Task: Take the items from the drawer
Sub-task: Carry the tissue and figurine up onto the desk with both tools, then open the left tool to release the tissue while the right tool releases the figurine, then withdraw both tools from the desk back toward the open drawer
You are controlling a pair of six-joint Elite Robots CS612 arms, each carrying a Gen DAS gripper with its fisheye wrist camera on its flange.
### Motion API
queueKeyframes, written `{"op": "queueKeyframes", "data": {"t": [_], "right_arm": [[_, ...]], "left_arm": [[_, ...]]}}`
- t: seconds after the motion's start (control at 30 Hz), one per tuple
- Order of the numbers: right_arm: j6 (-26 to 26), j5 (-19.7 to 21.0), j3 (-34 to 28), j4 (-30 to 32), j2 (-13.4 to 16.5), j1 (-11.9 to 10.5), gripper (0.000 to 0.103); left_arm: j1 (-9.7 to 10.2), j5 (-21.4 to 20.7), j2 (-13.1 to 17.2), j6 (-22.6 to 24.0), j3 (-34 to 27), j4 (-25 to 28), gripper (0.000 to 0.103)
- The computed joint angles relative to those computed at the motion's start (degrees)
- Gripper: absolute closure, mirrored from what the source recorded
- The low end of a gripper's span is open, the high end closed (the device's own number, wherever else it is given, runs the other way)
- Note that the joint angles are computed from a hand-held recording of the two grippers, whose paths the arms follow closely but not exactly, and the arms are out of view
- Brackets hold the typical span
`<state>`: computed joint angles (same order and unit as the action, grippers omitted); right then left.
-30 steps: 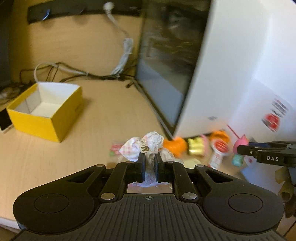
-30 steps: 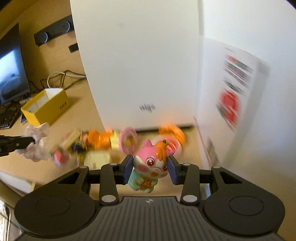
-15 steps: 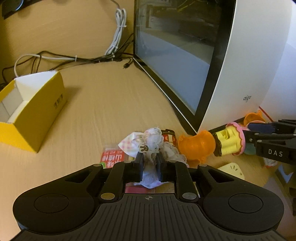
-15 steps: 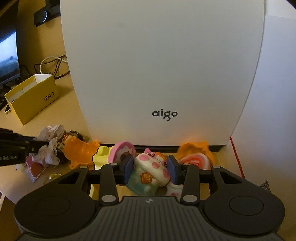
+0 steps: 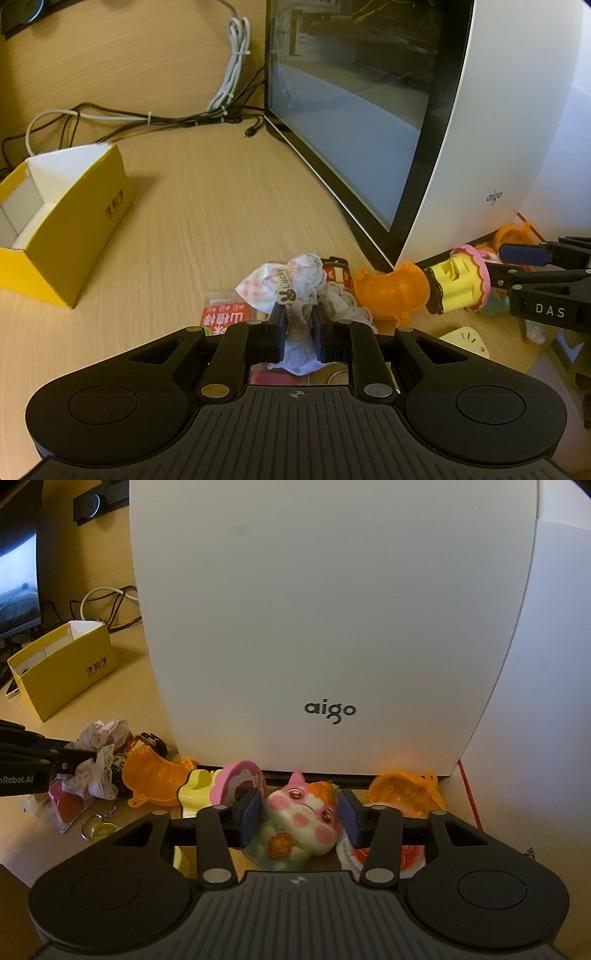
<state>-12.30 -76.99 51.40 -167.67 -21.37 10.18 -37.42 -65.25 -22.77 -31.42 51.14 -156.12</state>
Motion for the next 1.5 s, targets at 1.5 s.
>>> {"op": "queueKeyframes", "data": {"t": [1.5], "right_arm": [[2.5,6.1,35.4,-29.3,-18.8,-3.3,0.033]], "left_arm": [[-11.73,25.6,-23.1,-29.0,39.7,-9.1,0.080]]}}
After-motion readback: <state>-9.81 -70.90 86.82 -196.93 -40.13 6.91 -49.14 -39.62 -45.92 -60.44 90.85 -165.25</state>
